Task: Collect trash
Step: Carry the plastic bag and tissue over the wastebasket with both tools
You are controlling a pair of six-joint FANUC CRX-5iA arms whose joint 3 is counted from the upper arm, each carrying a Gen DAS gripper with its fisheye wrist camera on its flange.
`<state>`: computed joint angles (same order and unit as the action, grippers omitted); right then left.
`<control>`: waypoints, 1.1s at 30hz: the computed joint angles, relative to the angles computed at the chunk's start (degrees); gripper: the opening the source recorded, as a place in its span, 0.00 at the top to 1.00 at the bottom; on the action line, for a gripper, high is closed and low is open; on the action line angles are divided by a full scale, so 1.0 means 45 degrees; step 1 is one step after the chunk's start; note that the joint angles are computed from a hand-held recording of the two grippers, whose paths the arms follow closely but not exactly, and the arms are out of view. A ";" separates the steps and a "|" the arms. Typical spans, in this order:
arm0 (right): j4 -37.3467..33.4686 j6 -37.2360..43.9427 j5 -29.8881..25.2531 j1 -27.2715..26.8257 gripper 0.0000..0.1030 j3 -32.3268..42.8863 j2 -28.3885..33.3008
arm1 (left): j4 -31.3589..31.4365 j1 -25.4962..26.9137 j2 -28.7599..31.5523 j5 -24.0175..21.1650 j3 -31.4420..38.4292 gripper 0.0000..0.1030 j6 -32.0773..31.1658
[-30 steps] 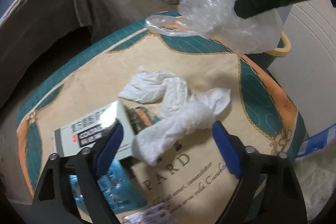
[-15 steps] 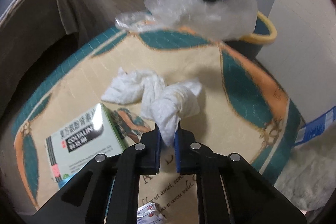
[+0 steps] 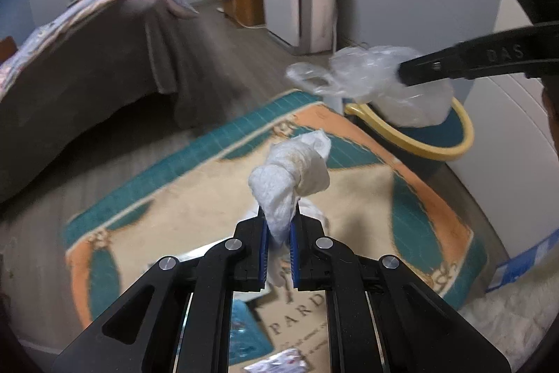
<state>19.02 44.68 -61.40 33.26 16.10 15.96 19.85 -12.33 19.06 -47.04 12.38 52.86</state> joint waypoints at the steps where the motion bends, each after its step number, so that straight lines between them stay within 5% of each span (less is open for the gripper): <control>1: 0.0167 -0.0050 0.0040 0.0008 0.86 -0.0069 -0.0041 | -0.0125 0.0005 0.0024 -0.0006 0.0125 0.89 0.0213; 13: 0.0592 -0.0330 0.0402 -0.0201 0.86 -0.0563 -0.0412 | -0.0259 0.0195 0.0338 -0.0388 0.0801 0.89 0.1643; 33: 0.0883 -0.0939 0.0710 -0.1276 0.86 -0.1716 -0.1282 | -0.0728 -0.1161 0.1437 -0.1272 0.2903 0.89 0.2444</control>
<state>22.99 40.45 -58.20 27.52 8.38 10.20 16.58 -17.56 25.52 -52.77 25.44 63.85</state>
